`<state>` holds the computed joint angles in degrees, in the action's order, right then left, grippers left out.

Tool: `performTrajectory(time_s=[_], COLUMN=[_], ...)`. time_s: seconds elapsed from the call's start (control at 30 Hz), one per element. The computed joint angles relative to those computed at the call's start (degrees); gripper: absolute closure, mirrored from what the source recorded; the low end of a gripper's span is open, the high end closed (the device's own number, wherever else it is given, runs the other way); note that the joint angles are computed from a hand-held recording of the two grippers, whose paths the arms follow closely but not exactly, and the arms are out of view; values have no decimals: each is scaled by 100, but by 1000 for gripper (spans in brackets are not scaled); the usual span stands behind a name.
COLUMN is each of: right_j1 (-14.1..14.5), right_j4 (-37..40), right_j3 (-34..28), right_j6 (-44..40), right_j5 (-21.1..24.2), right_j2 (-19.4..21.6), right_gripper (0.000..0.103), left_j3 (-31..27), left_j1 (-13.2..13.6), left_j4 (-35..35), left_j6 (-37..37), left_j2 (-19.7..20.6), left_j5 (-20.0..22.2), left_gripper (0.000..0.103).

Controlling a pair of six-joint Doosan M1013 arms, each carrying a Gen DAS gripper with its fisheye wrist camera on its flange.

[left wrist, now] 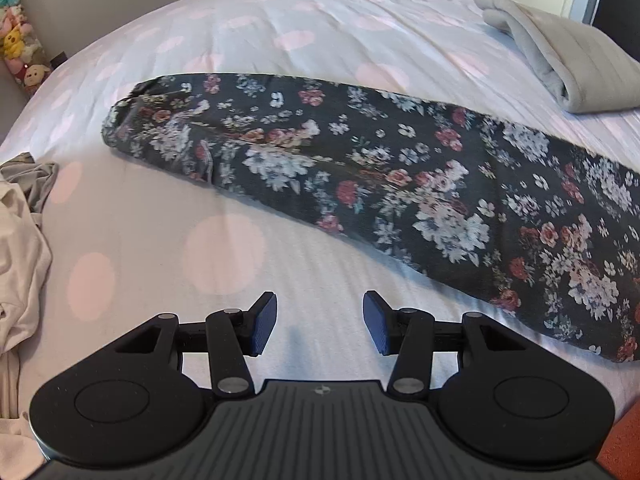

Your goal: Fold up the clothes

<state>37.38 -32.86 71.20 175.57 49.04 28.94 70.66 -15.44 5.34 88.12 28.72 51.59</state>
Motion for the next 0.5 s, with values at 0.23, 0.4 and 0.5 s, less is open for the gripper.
performTrajectory(time_s=[0.23, 0.4, 0.5], right_j1=[272, 352, 389], right_j4=[-564, -168, 282], right_j3=[-698, -1468, -2083], right_j6=[755, 651, 320], right_j5=[468, 415, 414], right_j2=[359, 822, 1191], right_gripper=[41, 39, 38], left_j3=[-209, -577, -845], left_j1=[295, 614, 839], left_j4=[-39, -30, -116], left_j6=[289, 435, 388], left_j2=[50, 257, 454], left_j5=[-146, -373, -610], left_gripper=[57, 57, 57])
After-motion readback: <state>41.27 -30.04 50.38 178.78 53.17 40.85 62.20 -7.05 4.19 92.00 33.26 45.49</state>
